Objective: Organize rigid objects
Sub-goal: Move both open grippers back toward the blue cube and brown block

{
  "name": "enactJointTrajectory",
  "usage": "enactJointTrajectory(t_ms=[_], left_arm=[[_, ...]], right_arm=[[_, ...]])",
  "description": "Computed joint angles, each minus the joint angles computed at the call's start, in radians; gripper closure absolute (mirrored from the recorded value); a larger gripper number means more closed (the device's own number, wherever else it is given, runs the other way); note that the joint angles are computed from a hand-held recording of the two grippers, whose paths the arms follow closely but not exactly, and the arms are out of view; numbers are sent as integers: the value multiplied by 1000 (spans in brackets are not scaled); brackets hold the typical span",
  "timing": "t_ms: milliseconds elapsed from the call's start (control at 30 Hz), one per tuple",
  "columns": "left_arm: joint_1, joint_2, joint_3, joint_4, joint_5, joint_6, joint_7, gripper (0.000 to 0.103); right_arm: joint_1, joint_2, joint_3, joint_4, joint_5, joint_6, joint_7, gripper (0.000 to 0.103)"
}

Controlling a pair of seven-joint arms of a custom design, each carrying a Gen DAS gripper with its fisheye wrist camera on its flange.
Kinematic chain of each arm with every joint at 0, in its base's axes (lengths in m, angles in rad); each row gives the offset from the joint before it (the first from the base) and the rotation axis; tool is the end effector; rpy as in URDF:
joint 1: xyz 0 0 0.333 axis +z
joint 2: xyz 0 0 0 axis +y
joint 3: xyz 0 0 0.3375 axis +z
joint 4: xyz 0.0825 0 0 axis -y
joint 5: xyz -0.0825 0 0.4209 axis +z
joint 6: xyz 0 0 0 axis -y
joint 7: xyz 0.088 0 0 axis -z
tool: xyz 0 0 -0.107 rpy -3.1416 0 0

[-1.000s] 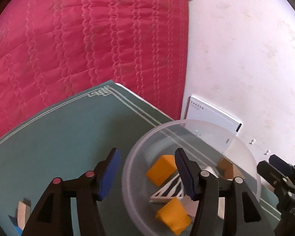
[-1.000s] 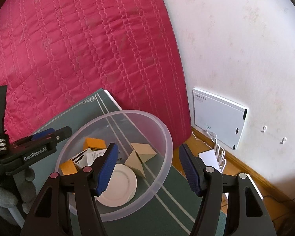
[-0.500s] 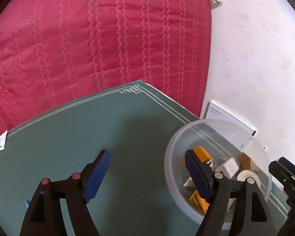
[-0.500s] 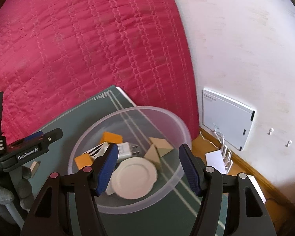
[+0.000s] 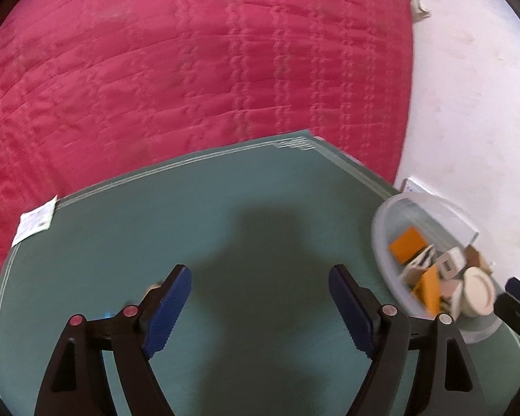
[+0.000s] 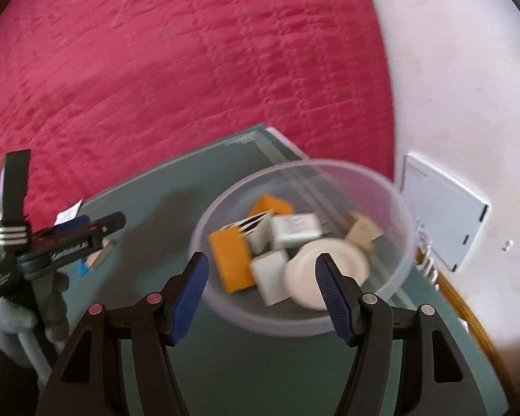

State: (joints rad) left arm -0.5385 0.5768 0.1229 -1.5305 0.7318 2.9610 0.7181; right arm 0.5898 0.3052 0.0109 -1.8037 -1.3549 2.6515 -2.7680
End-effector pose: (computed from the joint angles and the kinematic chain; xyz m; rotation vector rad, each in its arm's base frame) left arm 0.6921 -0.3771 0.4074 -1.4419 1.9155 -0.9136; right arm 0.5656 0.4190 0.4207 -1.3628 1.7697 -0.7205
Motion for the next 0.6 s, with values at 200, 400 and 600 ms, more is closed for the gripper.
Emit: enactJointTrajectory(t_ms=[200,400,600], left_arm=[[-3,-59,56,-95,52,7,-84,18],[39,-106,53,-158,139,-60,-170,18],[123,-129,-3,-203,174,-80,-219,18]], right_arm=[[20,34,8,42,22,34,-84,38],[46,73,-2,89,79,68,-178,38],[71,118,-17,136,185,99,-306,38]])
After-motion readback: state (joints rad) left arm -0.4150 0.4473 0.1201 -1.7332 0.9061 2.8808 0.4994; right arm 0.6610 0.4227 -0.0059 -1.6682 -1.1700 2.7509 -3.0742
